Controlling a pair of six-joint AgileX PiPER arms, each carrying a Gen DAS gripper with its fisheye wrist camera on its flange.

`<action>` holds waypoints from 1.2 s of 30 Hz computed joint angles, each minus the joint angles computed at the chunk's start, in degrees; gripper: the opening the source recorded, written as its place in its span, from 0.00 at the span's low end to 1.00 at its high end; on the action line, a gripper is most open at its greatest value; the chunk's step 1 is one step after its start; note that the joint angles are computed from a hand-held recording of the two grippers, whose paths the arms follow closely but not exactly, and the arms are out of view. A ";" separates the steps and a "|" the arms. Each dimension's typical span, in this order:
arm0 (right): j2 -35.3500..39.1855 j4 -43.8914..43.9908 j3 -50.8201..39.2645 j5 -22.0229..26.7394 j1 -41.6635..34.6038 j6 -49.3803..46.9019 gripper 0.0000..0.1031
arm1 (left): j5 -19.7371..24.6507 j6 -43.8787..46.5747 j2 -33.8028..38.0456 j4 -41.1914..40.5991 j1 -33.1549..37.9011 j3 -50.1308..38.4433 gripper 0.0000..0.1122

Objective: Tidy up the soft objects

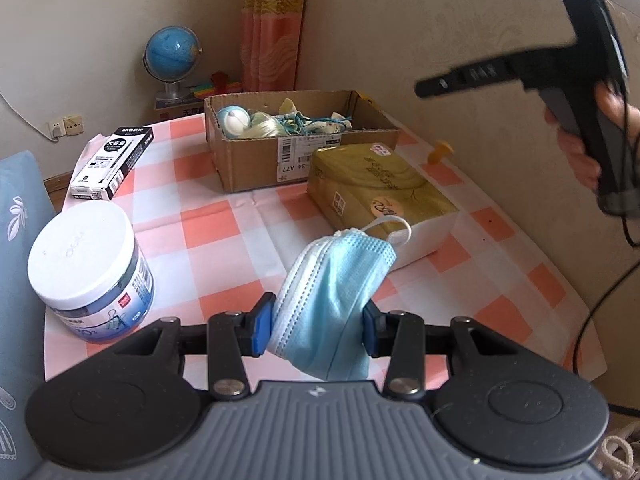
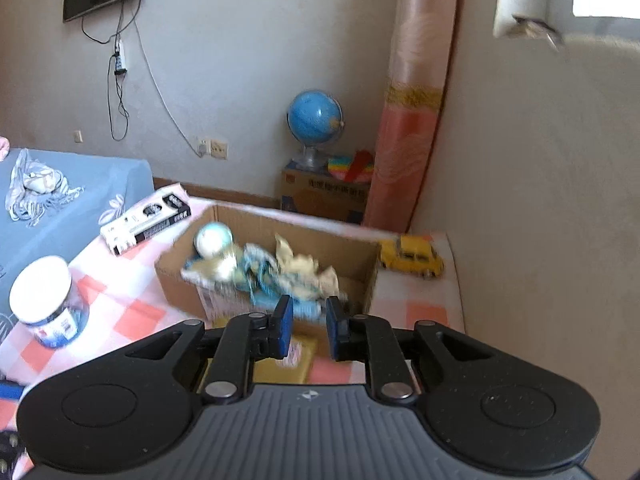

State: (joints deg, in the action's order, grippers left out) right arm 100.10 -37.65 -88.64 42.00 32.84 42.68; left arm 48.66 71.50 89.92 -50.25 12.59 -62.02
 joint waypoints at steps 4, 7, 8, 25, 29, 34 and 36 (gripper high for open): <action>-3.14 -0.27 6.03 -1.05 -0.20 2.71 0.21 | 0.04 0.09 -0.23 0.04 -0.17 0.36 0.37; -4.54 -1.66 9.00 -0.53 0.16 5.07 0.24 | -0.06 -0.09 -0.28 0.13 -0.30 0.40 0.37; -5.01 -1.89 10.07 -0.50 0.23 6.01 0.24 | -0.06 -0.18 -0.23 0.11 -0.31 0.38 0.37; -10.26 -4.01 31.79 -7.23 3.61 23.50 0.56 | -0.71 -3.72 0.98 3.19 -2.89 -0.64 0.37; -9.59 -9.91 33.61 -4.15 8.99 32.14 0.56 | -1.11 -4.72 1.27 3.89 -3.58 -1.00 0.37; -7.16 -14.50 33.28 0.37 14.03 39.42 0.54 | -1.26 -5.24 0.98 4.54 -4.15 -0.94 0.37; -7.06 -15.29 33.46 1.30 15.56 40.92 0.50 | -1.34 -5.33 0.89 4.67 -4.26 -0.94 0.37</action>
